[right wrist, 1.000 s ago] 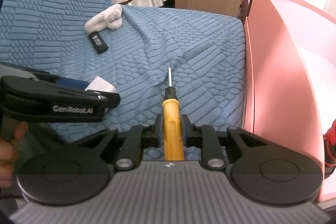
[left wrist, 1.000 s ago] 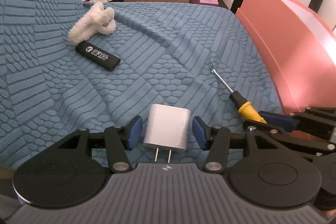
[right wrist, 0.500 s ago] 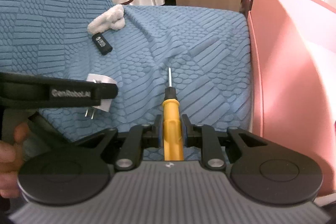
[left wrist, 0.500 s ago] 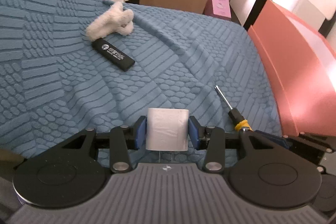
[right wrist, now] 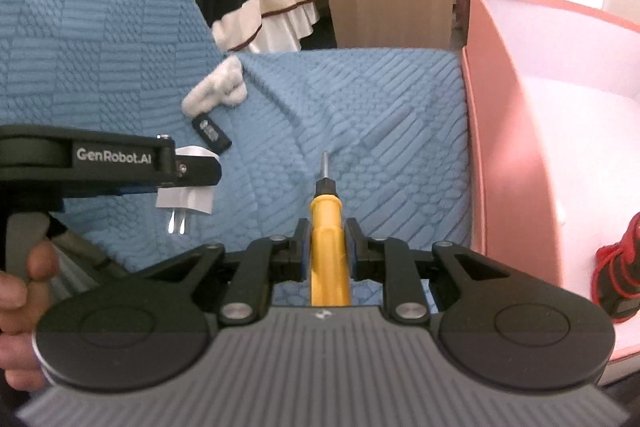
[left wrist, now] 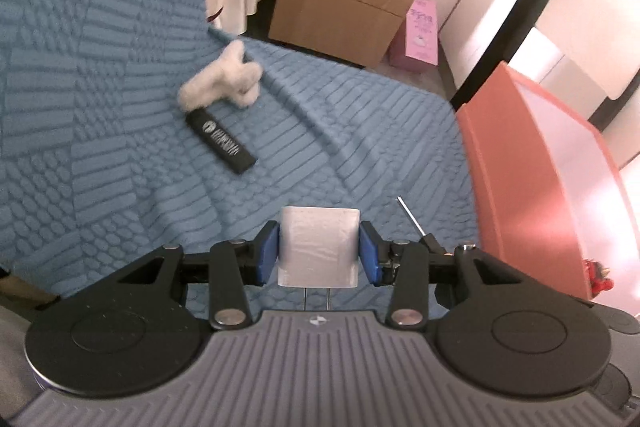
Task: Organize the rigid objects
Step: 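Carry the screwdriver and charger over the pink box with both tools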
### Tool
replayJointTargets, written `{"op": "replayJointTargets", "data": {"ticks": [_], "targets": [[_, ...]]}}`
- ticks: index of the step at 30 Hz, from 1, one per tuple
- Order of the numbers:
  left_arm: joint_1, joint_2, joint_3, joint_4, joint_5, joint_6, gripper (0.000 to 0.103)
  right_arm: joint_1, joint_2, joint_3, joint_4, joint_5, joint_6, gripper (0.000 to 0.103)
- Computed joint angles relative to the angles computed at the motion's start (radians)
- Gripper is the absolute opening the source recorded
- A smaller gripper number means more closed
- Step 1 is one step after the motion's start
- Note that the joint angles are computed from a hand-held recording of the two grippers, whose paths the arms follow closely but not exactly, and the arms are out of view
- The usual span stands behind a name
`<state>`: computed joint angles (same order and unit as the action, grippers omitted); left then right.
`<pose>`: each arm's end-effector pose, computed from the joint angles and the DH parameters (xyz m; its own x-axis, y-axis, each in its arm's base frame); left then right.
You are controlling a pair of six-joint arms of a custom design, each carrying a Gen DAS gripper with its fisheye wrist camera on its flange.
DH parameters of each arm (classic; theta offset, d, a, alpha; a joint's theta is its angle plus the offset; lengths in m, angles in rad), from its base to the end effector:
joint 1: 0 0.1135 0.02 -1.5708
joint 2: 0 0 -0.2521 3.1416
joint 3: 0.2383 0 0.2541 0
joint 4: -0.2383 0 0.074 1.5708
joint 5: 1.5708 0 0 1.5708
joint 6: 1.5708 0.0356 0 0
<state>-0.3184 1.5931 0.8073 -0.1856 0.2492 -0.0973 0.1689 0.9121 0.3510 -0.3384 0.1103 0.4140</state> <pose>0.2858 -0.1034 0.1437 -0.8228 0.1721 -0.5417 0.3573 0.8978 -0.2575 0.1729 0.0255 0.1466 -0.7467 0.2783 -0.6041 0.2193 0.9605 0.1713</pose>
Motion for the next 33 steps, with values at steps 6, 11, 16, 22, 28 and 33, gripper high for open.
{"op": "replayJointTargets", "data": {"ticks": [6, 11, 16, 22, 28, 33], "targets": [[-0.023, -0.026, 0.082, -0.118, 0.010, -0.009, 0.048, -0.051, -0.041, 0.075, -0.116, -0.021, -0.019, 0.021], [-0.058, -0.035, 0.159, -0.202, 0.014, -0.015, 0.048, -0.118, -0.093, 0.161, -0.232, -0.043, -0.077, 0.021], [-0.089, -0.032, 0.254, -0.275, 0.024, -0.024, 0.048, -0.214, -0.117, 0.251, -0.301, -0.075, -0.140, 0.021], [-0.149, -0.038, 0.377, -0.343, 0.023, -0.038, 0.048, -0.402, -0.132, 0.361, -0.359, -0.199, -0.203, 0.021], [-0.243, -0.008, 0.518, -0.394, 0.002, -0.078, 0.048, -0.525, -0.114, 0.468, -0.403, -0.245, -0.307, 0.021], [-0.337, 0.051, 0.643, -0.409, -0.029, -0.125, 0.048, -0.698, -0.093, 0.530, -0.420, -0.347, -0.401, 0.021]]}}
